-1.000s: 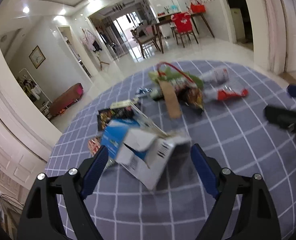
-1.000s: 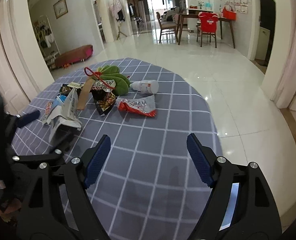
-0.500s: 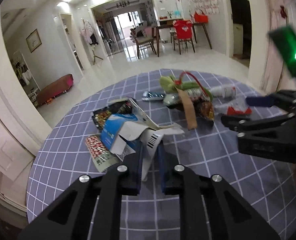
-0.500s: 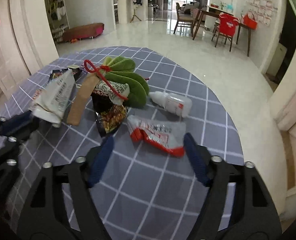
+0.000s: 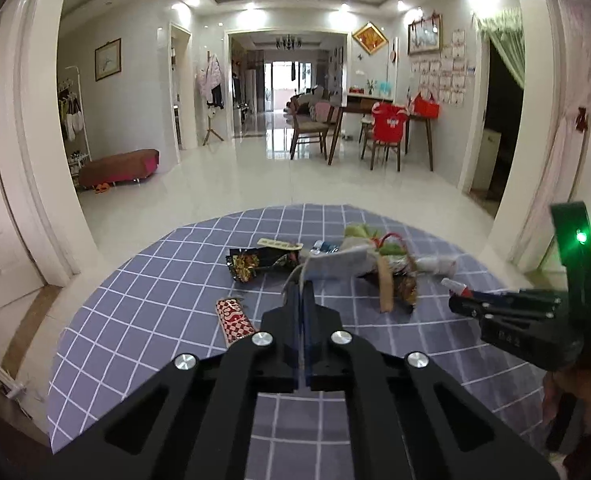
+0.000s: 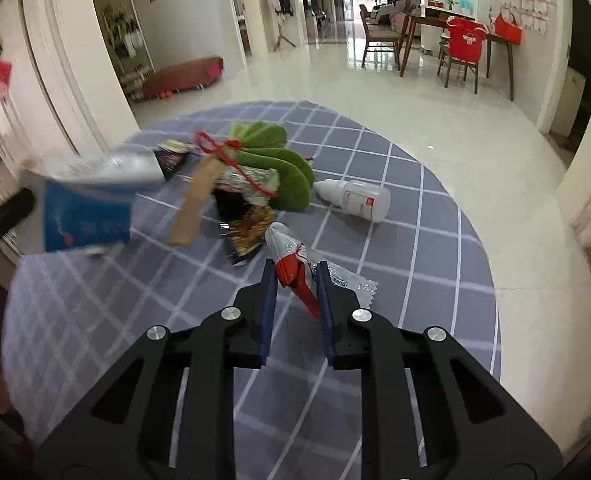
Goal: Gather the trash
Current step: 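Carry both items over the blue bucket and open both grippers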
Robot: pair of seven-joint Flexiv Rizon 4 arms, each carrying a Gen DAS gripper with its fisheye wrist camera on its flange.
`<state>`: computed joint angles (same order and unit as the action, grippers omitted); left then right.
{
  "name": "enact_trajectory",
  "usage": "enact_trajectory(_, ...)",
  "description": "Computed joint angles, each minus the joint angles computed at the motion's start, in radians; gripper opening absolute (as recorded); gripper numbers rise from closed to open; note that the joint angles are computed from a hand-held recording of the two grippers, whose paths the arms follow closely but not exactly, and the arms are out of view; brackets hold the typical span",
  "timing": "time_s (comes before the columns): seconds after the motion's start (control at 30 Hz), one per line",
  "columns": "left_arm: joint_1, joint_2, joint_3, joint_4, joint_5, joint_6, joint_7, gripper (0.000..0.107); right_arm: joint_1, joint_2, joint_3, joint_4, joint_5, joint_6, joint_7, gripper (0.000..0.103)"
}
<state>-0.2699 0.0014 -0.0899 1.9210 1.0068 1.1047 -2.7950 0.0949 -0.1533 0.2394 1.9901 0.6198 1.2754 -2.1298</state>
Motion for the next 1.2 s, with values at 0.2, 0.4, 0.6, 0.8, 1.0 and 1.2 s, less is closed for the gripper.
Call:
enact_trajectory(0.2,-0.020,0.056,-0.038,0.014,0.048,-0.015,-0.057,0.001,-0.037,0.149,-0.017,0.014,0.255,-0.141,-0.175,0.020)
enact_trajectory(0.4,-0.039,0.091,-0.100,0.004,0.071,-0.026,-0.074,0.001,-0.004,0.293,-0.107,0.077,0.355,-0.218,-0.232,0.020)
enact_trajectory(0.6,-0.084,0.045,-0.161,-0.066,0.099,-0.045,-0.067,0.001,0.014,0.414,-0.238,0.149,0.408,-0.274,-0.269,0.020)
enact_trajectory(0.8,-0.177,-0.110,-0.166,-0.203,0.083,-0.011,-0.007,0.001,-0.034,0.476,-0.377,0.213,0.417,-0.296,-0.291,0.020)
enact_trajectory(1.0,-0.263,-0.342,-0.188,-0.398,0.030,0.033,0.107,0.001,-0.126,0.437,-0.477,0.232,0.423,-0.303,-0.307,0.020)
enact_trajectory(1.2,-0.321,-0.548,-0.187,-0.545,-0.058,0.048,0.231,0.001,-0.231,0.305,-0.510,0.210,0.459,-0.320,-0.344,0.020)
